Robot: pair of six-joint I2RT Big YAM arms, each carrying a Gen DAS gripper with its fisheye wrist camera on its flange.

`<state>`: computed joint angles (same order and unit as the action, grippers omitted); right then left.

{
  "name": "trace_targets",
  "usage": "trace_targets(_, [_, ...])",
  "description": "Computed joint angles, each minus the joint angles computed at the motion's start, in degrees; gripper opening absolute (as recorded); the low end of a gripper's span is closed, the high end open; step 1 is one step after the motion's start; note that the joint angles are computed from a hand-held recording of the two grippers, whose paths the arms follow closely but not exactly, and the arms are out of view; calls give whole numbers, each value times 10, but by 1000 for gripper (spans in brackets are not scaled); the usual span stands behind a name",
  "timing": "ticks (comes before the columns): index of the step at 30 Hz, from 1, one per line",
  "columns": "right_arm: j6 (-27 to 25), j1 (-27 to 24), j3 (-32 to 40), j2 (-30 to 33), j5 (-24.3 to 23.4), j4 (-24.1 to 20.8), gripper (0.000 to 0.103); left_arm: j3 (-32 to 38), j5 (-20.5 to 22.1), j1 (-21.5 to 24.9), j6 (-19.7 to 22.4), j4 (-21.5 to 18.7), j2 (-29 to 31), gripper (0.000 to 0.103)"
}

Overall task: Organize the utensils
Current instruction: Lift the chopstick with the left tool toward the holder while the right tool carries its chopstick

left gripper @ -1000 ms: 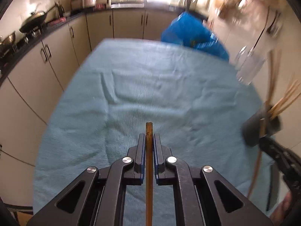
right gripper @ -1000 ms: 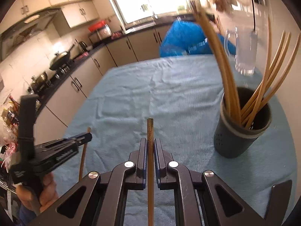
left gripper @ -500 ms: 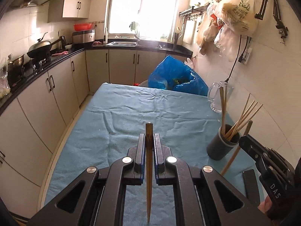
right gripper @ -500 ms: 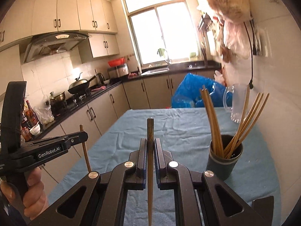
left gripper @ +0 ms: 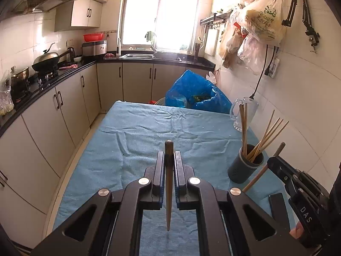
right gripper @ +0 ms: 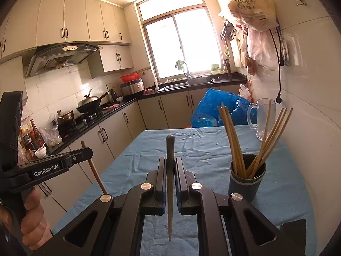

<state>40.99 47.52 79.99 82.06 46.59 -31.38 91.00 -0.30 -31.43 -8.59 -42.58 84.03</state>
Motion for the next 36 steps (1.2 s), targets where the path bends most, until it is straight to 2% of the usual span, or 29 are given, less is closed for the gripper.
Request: trace_targets(36, [58,7,-56,-58,36,-10,8,12,-28,-38,19,-11,4,7])
